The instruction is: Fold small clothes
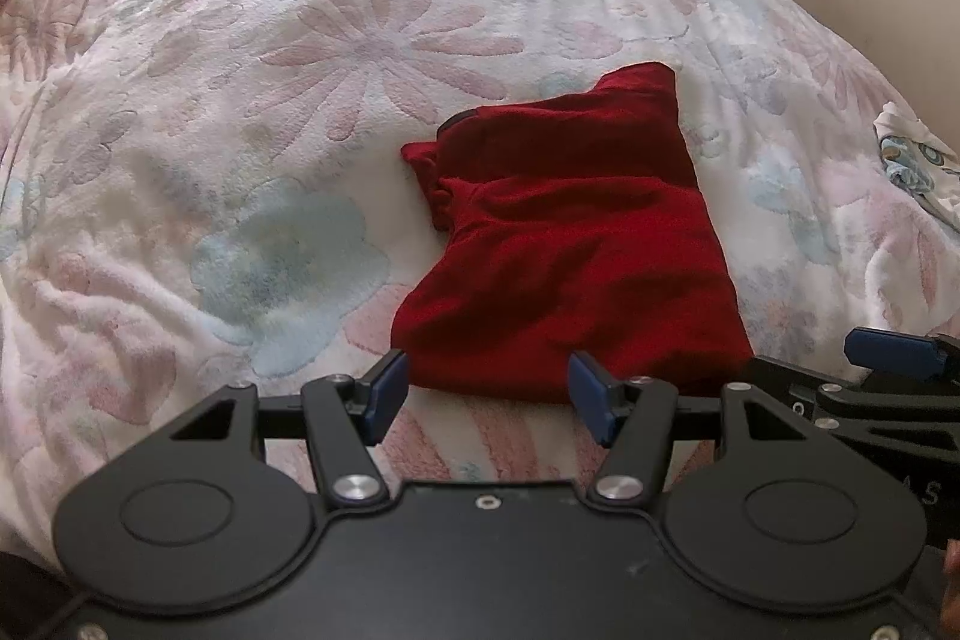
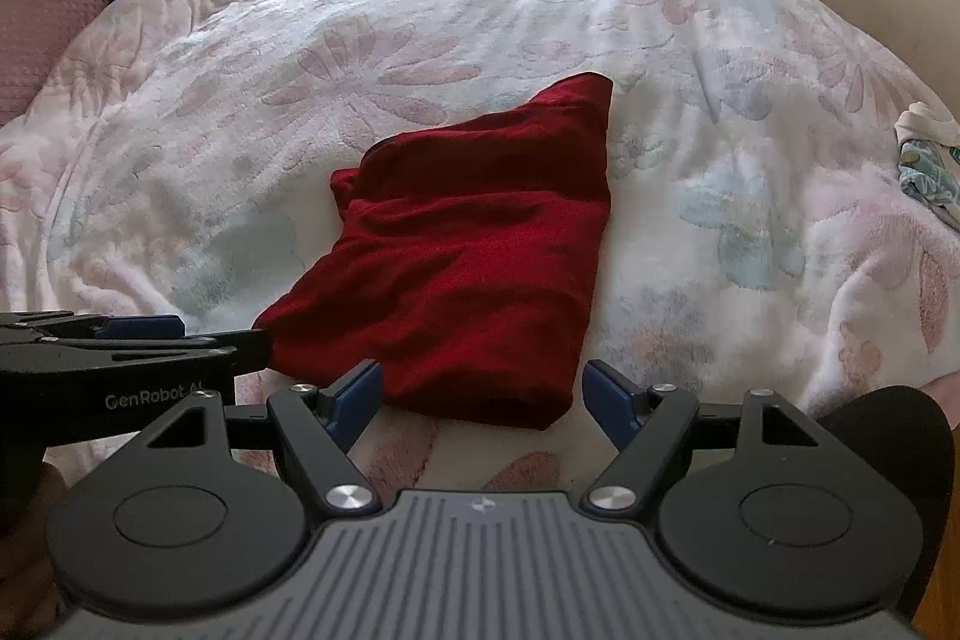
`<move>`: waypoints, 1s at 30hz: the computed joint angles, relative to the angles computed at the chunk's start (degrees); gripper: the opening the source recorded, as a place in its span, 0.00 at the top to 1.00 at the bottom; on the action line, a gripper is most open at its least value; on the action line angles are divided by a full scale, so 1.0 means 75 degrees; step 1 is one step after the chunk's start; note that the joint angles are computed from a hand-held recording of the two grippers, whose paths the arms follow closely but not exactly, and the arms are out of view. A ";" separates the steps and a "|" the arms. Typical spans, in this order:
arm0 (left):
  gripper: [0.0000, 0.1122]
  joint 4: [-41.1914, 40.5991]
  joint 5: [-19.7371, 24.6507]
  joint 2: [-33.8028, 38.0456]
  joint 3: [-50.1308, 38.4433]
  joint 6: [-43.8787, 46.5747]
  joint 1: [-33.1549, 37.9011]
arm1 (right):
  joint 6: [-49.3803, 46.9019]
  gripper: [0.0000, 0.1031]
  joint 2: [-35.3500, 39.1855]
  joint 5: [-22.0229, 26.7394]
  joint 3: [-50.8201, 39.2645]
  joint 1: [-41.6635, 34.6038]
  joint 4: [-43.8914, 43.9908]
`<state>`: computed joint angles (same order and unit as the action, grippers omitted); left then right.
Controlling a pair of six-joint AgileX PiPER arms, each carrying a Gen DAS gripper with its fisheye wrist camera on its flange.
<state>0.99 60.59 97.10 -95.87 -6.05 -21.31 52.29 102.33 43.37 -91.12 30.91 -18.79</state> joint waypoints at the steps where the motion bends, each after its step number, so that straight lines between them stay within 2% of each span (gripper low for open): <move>1: 0.46 -0.0008 -0.0011 -0.0012 0.0016 0.0001 0.0005 | 0.0019 0.14 -0.0009 -0.0018 0.0022 0.0001 -0.0011; 30: 0.46 0.0000 -0.0113 -0.0145 0.0183 -0.0069 -0.0035 | -0.0028 0.14 -0.0027 0.0066 0.0020 -0.0007 0.0027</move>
<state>0.99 59.74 96.01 -94.50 -6.56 -21.57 52.09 102.13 43.86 -90.96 30.85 -18.59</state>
